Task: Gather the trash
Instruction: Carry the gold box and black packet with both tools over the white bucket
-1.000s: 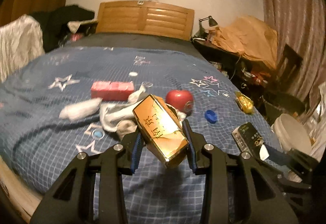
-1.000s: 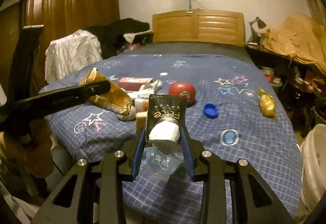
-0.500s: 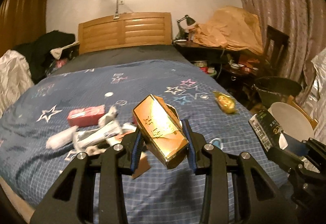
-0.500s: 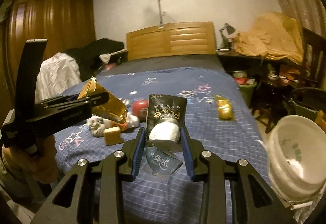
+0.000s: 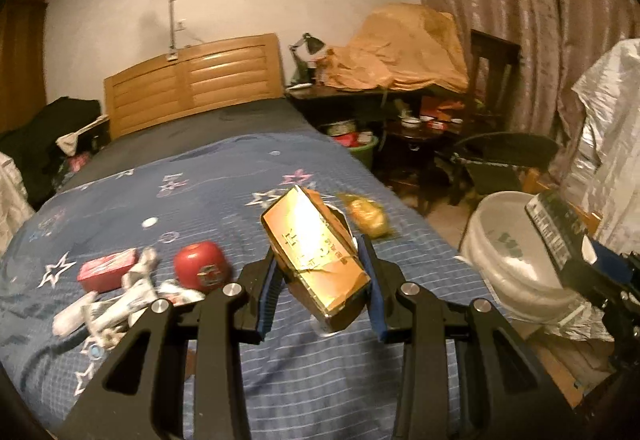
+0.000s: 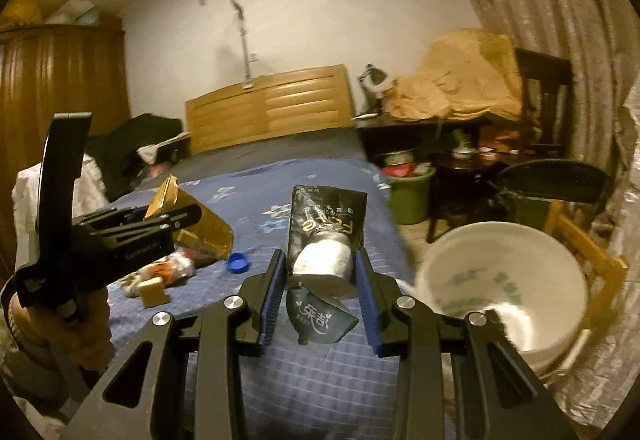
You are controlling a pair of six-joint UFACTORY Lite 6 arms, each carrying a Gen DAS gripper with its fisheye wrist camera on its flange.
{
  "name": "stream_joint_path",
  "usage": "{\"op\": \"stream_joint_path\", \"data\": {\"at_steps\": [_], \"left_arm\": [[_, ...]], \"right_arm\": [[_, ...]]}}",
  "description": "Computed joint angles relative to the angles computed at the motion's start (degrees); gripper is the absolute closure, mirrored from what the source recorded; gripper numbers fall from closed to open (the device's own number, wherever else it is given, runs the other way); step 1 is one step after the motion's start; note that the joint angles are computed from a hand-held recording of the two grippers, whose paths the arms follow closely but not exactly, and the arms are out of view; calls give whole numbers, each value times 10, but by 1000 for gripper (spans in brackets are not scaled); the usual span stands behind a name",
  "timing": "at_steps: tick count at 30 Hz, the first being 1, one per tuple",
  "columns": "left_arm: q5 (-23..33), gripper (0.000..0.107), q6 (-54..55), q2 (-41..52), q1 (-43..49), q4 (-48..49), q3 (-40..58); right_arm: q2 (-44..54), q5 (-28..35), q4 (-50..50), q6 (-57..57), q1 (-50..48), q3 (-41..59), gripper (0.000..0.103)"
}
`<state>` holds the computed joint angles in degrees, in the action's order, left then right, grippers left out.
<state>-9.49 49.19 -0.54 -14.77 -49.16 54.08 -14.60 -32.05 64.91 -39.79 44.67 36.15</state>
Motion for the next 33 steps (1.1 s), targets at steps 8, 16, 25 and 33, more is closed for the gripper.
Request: {"op": "stream_joint_path", "data": {"at_steps": [8, 16, 25, 33], "left_arm": [[-19, 72, 128, 106, -98, -126, 113], [12, 72, 448, 258, -168, -438, 307], [-3, 72, 987, 453, -214, -968, 562], [-78, 72, 1242, 573, -225, -1210, 737]], "right_arm": [[-143, 93, -100, 34, -187, -97, 67], [-165, 236, -580, 444, -467, -102, 67], [-5, 178, -1017, 821, -628, -16, 66], [67, 158, -1067, 866, -643, 23, 67]]}}
